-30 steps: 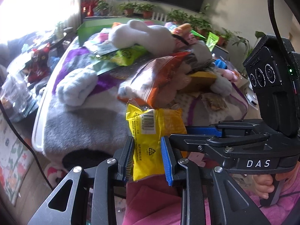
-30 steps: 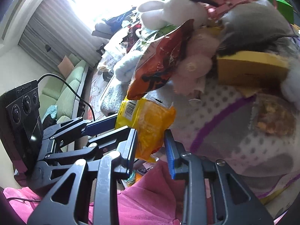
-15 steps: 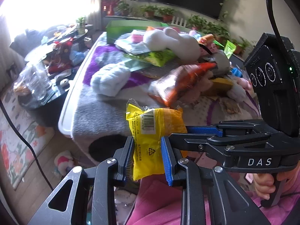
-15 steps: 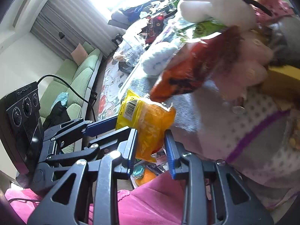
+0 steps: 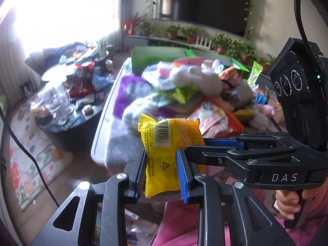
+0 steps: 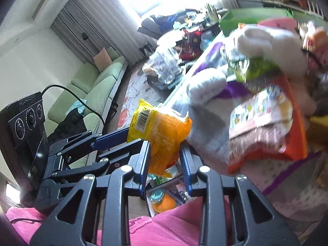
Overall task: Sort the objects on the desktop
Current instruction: 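Lift the yellow snack bag up out of the pile, then carry the yellow snack bag over the green box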
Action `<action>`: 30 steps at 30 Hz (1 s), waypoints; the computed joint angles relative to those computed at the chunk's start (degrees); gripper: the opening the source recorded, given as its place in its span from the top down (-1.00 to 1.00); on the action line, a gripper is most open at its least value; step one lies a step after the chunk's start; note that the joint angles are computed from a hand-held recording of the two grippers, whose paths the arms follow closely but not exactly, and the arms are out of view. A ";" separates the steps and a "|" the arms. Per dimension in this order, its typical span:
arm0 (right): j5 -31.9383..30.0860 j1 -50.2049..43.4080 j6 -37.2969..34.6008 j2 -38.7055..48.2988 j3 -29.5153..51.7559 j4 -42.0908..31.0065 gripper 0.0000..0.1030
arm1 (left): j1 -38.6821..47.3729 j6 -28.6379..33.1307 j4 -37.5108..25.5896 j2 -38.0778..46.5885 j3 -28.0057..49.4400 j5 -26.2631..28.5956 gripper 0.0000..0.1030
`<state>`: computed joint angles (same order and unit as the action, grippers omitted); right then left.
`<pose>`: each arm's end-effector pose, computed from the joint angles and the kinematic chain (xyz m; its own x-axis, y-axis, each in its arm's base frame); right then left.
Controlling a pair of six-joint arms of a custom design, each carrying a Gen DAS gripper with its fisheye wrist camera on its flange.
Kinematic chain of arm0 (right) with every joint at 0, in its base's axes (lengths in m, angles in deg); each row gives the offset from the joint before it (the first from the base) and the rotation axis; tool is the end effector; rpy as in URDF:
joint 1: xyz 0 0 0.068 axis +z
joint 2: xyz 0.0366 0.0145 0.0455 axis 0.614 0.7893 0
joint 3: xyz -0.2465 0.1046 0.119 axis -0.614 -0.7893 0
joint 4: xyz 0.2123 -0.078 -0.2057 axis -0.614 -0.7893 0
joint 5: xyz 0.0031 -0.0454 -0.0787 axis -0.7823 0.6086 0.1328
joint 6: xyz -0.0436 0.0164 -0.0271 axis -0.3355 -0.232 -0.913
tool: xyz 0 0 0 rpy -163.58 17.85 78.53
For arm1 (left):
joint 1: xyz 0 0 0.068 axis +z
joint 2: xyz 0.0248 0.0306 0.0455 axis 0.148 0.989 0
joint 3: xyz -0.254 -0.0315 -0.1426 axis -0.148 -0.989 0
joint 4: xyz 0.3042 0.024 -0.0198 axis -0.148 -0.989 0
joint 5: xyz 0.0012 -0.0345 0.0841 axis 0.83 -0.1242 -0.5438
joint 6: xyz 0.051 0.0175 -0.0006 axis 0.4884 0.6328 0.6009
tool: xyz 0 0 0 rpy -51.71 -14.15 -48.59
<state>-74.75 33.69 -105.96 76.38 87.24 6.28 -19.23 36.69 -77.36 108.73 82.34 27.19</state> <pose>0.3421 0.0030 0.1370 -0.7205 -0.3305 -0.6097 -0.6750 0.5360 0.5070 0.2666 -0.1284 0.1642 -0.6968 -0.0726 -0.7135 -0.0183 0.9963 -0.0835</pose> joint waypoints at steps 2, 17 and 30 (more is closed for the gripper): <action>-0.41 -0.76 0.15 -1.08 0.06 0.32 0.42 | -0.36 1.15 0.55 0.67 1.44 0.06 0.47; -3.45 -13.78 3.58 -1.41 6.86 3.67 0.42 | -2.32 11.38 3.80 15.89 20.77 6.69 0.47; -4.00 -18.38 9.49 4.44 17.69 6.85 0.42 | -2.64 15.39 0.26 27.39 37.78 9.98 0.47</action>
<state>-78.75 15.31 -96.48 80.82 104.93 13.13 -21.88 52.08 -77.11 136.12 120.12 37.17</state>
